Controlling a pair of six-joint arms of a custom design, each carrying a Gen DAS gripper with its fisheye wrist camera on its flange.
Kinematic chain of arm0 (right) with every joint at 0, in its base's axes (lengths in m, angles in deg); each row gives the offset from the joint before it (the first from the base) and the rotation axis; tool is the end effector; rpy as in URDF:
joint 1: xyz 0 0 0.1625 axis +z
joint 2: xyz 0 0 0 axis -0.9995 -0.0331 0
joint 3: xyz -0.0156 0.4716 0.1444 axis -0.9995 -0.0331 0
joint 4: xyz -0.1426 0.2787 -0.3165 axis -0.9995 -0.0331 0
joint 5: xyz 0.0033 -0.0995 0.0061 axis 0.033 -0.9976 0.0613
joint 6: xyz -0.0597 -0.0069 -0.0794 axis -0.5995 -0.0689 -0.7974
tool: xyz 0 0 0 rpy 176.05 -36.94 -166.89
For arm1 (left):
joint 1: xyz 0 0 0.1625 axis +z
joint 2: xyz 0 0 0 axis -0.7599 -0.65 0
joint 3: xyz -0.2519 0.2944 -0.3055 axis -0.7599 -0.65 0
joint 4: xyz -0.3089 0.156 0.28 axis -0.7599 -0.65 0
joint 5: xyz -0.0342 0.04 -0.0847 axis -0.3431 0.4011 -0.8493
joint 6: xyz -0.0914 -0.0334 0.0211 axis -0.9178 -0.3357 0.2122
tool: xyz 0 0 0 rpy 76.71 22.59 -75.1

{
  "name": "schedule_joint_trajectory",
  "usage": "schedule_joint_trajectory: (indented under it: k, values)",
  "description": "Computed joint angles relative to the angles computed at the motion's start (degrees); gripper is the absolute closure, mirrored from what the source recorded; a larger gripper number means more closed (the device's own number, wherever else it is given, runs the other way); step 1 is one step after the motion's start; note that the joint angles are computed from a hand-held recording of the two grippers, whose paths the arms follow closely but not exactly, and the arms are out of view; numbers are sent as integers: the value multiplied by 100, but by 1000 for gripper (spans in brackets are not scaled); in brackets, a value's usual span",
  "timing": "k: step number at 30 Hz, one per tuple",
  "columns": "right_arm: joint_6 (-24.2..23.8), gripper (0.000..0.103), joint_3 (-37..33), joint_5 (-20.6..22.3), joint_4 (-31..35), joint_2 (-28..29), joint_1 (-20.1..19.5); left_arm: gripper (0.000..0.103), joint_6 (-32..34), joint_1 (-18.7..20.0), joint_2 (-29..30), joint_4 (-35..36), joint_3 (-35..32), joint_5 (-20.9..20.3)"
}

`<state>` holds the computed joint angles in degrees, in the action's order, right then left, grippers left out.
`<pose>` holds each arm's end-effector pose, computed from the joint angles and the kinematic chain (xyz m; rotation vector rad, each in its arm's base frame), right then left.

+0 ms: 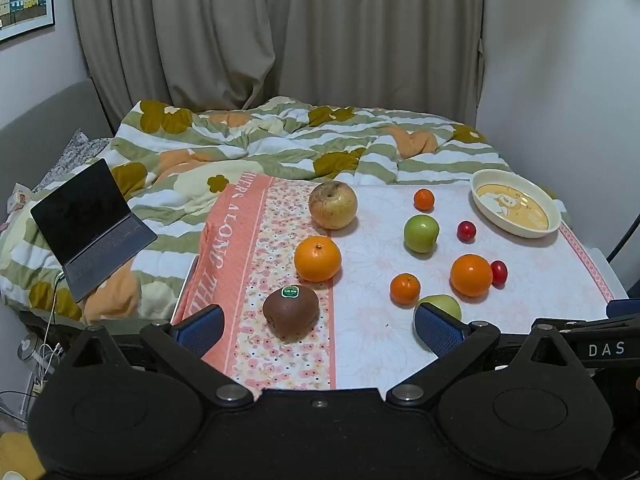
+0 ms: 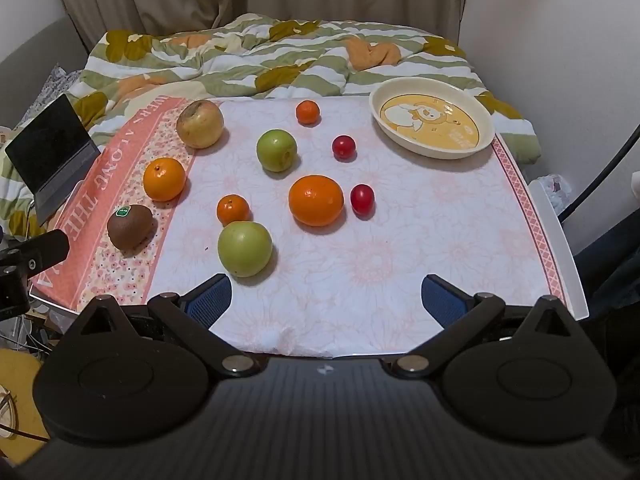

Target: Organize fruits

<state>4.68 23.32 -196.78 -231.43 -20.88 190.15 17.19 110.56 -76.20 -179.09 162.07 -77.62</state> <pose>0.2127 -0.7428 0.1672 -0.1029 -2.1255 0.9235 -0.2278 -0.8101 0.1590 0.8514 2.2879 -0.8028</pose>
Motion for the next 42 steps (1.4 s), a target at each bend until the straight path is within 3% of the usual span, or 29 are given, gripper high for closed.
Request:
schedule_joint_trajectory:
  k: [42]
  values:
    - [-31,0,-121,78,68,20,-50,0,-24,-18,29,46,-64,-2]
